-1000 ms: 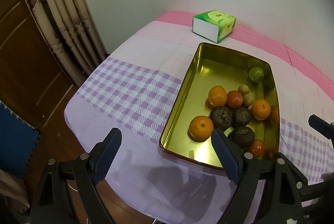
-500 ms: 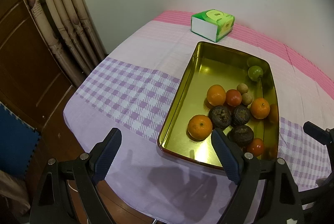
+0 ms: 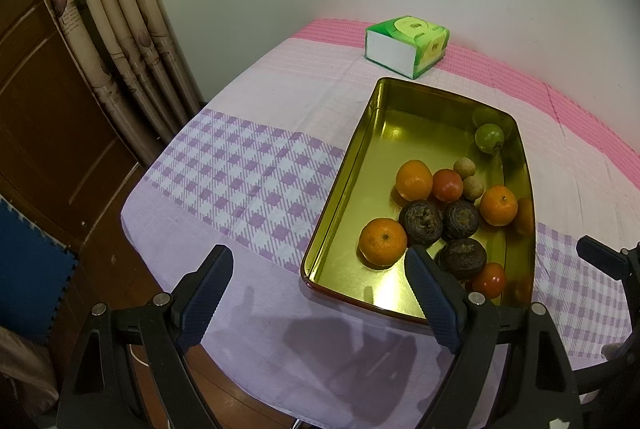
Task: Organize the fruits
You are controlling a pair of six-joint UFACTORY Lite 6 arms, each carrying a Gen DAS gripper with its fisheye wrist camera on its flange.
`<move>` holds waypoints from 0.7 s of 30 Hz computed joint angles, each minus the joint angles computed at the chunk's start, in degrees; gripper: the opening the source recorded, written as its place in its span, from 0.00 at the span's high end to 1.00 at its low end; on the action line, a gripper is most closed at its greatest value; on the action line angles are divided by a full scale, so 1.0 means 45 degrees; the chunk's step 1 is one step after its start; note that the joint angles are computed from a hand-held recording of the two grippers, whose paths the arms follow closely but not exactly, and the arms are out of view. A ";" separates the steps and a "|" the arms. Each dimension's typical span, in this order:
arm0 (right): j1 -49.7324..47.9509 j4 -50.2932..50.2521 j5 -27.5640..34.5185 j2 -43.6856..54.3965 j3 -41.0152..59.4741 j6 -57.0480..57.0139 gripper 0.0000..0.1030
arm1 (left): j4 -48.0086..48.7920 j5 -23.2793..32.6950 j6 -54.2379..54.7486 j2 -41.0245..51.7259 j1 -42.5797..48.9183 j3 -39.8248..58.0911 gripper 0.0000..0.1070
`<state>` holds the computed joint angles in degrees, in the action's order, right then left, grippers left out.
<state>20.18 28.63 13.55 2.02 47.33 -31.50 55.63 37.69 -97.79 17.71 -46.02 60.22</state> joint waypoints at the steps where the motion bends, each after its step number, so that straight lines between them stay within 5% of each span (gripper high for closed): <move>1: 0.0010 0.0135 -0.0004 0.0013 -0.0023 -0.0138 0.05 | 0.0005 0.0012 -0.0005 0.0000 -0.0016 0.0005 0.20; 21: 0.0099 0.0473 -0.0031 0.0004 -0.0187 -0.0439 0.05 | 0.0017 0.0040 -0.0104 0.0102 -0.0114 0.0029 0.20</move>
